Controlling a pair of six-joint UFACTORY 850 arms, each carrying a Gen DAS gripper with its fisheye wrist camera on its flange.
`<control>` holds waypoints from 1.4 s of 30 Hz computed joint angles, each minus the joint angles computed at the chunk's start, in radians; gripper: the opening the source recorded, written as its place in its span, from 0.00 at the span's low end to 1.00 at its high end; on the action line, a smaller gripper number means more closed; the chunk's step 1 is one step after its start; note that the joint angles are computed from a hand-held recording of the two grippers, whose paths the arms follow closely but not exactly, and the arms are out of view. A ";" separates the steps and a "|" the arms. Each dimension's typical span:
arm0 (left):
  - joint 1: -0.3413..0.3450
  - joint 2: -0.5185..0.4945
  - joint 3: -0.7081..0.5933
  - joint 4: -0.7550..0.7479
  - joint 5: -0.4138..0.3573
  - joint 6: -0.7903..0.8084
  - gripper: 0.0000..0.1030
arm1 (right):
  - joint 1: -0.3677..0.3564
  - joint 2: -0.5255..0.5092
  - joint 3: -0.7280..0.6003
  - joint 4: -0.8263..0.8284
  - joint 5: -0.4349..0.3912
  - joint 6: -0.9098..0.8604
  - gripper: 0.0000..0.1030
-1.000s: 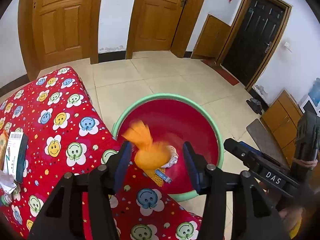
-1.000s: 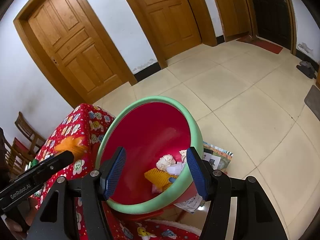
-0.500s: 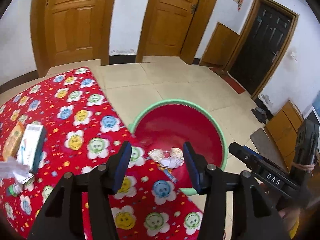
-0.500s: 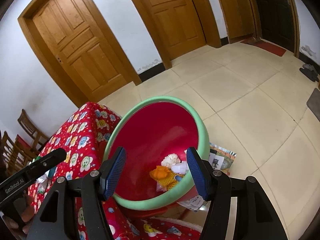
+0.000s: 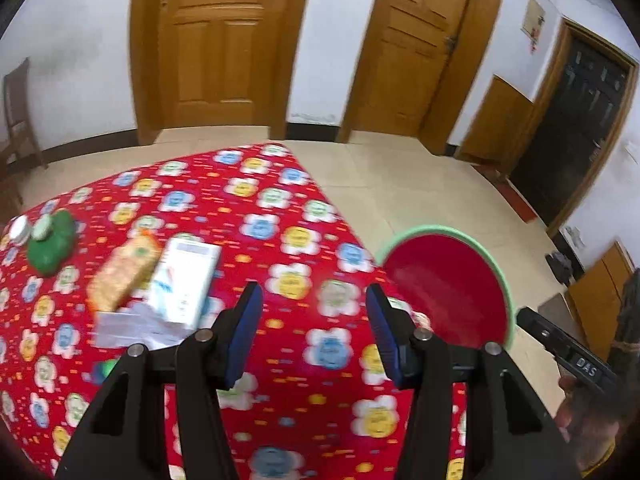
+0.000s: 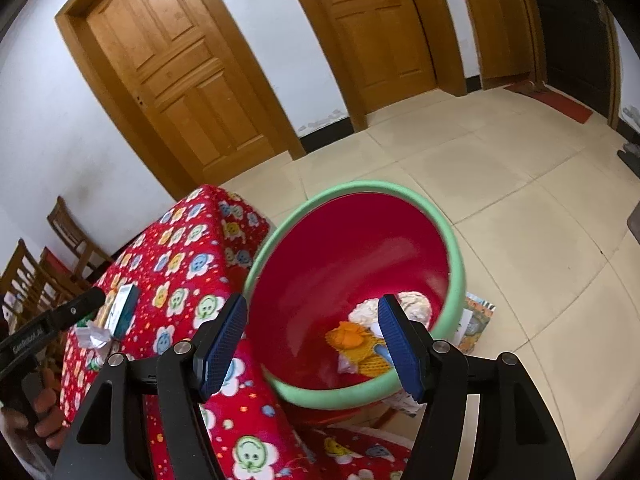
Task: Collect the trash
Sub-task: 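Move both open grippers back over the table, then grasp the biscuit packet with the left gripper while the right grasps the white medicine box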
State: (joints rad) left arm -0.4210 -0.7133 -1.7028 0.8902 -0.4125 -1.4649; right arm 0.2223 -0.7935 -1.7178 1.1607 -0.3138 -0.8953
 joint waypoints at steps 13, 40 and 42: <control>0.106 0.082 0.133 0.088 -0.086 -0.109 0.52 | 0.067 -0.044 -0.105 -0.193 -0.042 0.173 0.67; 0.218 -0.043 0.076 -0.253 0.010 0.328 0.58 | 0.164 -0.175 -0.318 -0.551 -0.140 0.480 0.68; 0.212 -0.046 0.077 -0.205 -0.002 0.289 0.58 | 0.166 -0.180 -0.324 -0.558 -0.145 0.485 0.68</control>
